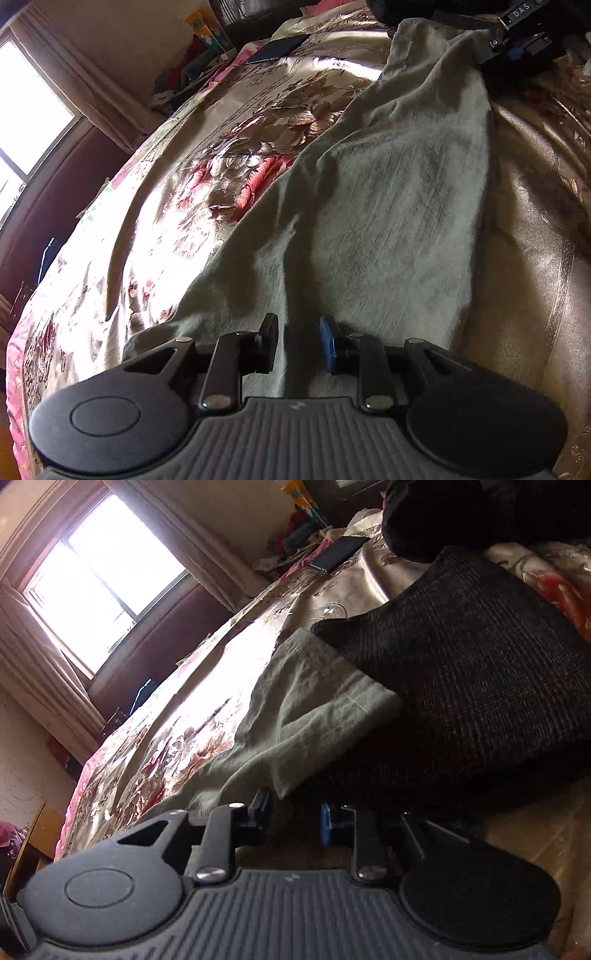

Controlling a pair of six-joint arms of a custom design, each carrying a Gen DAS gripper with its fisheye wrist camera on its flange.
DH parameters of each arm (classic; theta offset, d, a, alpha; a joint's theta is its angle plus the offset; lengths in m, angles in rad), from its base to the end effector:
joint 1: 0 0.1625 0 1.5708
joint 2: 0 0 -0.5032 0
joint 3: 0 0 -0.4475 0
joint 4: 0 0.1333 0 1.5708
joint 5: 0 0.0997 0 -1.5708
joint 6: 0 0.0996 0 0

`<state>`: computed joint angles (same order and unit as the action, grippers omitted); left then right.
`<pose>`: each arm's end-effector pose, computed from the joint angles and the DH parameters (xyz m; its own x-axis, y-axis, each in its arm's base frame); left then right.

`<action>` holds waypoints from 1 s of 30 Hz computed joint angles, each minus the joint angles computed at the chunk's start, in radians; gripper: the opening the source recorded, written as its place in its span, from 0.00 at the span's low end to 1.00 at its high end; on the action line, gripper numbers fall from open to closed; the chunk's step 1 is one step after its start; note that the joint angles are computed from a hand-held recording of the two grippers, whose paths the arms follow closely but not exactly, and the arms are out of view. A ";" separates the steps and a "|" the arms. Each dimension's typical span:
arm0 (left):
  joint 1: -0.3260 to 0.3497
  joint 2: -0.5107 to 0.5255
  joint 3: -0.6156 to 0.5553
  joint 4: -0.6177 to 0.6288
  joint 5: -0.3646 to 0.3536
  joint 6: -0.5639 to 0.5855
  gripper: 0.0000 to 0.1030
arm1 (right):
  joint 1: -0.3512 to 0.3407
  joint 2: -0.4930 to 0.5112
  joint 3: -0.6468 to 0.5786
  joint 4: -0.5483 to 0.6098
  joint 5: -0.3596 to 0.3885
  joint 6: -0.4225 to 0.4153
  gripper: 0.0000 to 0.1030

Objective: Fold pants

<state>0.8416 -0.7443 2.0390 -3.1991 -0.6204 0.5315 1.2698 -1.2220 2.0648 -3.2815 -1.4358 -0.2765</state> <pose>-0.2435 -0.5942 0.0508 -0.2077 0.5198 -0.8287 0.8524 0.5118 0.1074 -0.0406 -0.6256 0.3136 -0.9920 0.0197 0.1246 -0.0823 0.6473 -0.7577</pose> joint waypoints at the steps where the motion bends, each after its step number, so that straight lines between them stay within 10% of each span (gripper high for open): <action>1: 0.001 0.001 -0.001 0.003 0.001 -0.005 0.39 | -0.014 0.001 -0.007 0.014 0.009 0.022 0.31; 19: -0.007 -0.011 0.024 -0.017 -0.016 -0.058 0.39 | -0.066 0.136 -0.037 -0.185 0.271 0.290 0.45; 22: -0.005 -0.006 0.033 -0.058 -0.022 -0.085 0.39 | -0.065 0.158 -0.066 -0.214 0.293 0.426 0.33; 27: -0.015 -0.012 0.071 -0.117 -0.050 -0.101 0.39 | -0.041 0.153 -0.033 -0.435 0.313 0.429 0.19; 30: -0.016 -0.008 0.086 -0.151 -0.064 -0.127 0.39 | 0.001 0.154 -0.083 -0.277 0.194 0.354 0.15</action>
<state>0.8258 -0.7519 2.1246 -3.3500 -0.6839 0.4042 1.2704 -1.0680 1.9817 -3.5584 -1.2421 0.0779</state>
